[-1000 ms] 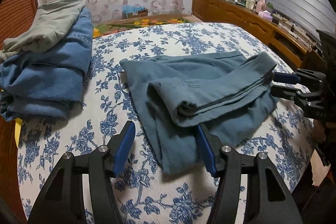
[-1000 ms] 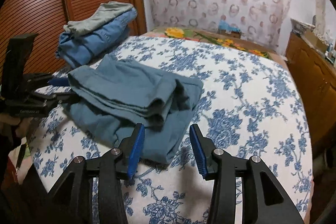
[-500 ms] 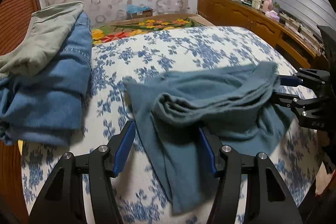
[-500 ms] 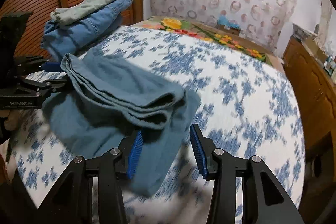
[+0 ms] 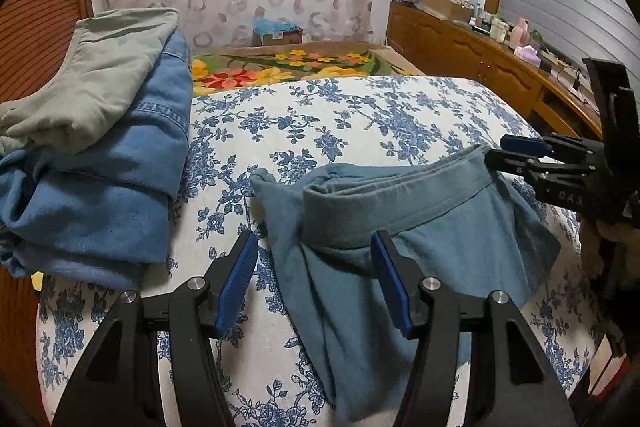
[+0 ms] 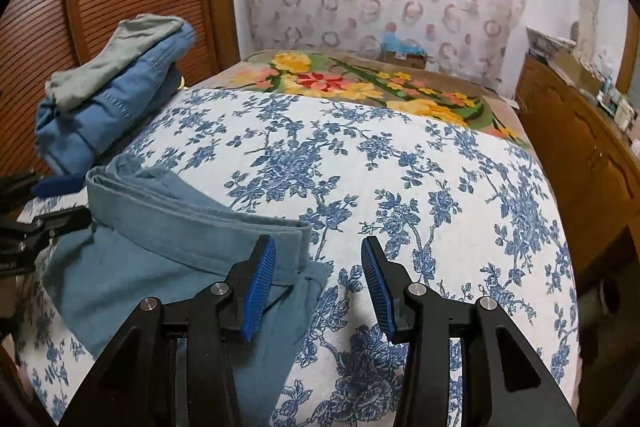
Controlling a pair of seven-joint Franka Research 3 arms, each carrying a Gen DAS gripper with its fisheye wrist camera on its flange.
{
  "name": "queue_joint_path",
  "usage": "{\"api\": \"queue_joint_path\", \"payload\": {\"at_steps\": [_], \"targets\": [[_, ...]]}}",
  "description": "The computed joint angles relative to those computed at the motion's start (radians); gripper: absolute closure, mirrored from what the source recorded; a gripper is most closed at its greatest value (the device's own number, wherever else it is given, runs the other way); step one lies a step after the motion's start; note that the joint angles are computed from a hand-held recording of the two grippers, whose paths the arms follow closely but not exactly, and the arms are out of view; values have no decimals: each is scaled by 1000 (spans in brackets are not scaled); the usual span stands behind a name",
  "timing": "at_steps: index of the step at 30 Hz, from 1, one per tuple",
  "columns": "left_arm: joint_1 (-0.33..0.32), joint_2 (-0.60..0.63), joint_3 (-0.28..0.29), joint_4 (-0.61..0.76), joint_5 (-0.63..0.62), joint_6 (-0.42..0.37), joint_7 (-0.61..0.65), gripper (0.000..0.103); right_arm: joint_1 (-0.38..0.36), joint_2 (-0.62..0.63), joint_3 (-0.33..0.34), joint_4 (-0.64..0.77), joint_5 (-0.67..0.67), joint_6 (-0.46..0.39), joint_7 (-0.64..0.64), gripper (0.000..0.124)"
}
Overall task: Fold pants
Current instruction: 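Grasp the folded shorts' waistband edge with both tools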
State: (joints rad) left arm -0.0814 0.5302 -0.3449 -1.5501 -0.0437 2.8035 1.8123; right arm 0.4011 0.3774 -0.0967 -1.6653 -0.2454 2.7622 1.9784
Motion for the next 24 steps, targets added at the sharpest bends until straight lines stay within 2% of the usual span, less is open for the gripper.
{"api": "queue_joint_path", "payload": {"at_steps": [5, 12, 15, 18, 24], "targets": [[-7, 13, 11, 18, 10, -9, -15, 43, -10, -24, 12, -35, 22, 27, -15, 77], [-6, 43, 8, 58, 13, -35, -9, 43, -60, -67, 80, -102, 153, 61, -143, 77], [4, 58, -6, 77, -6, -43, 0, 43, -41, -66, 56, -98, 145, 29, -123, 73], [-3, 77, -1, 107, -7, -61, 0, 43, -69, -62, 87, -91, 211, 15, -170, 73], [-15, 104, 5, 153, -5, -100, 5, 43, -74, -39, 96, -44, 255, -36, -211, 72]]}}
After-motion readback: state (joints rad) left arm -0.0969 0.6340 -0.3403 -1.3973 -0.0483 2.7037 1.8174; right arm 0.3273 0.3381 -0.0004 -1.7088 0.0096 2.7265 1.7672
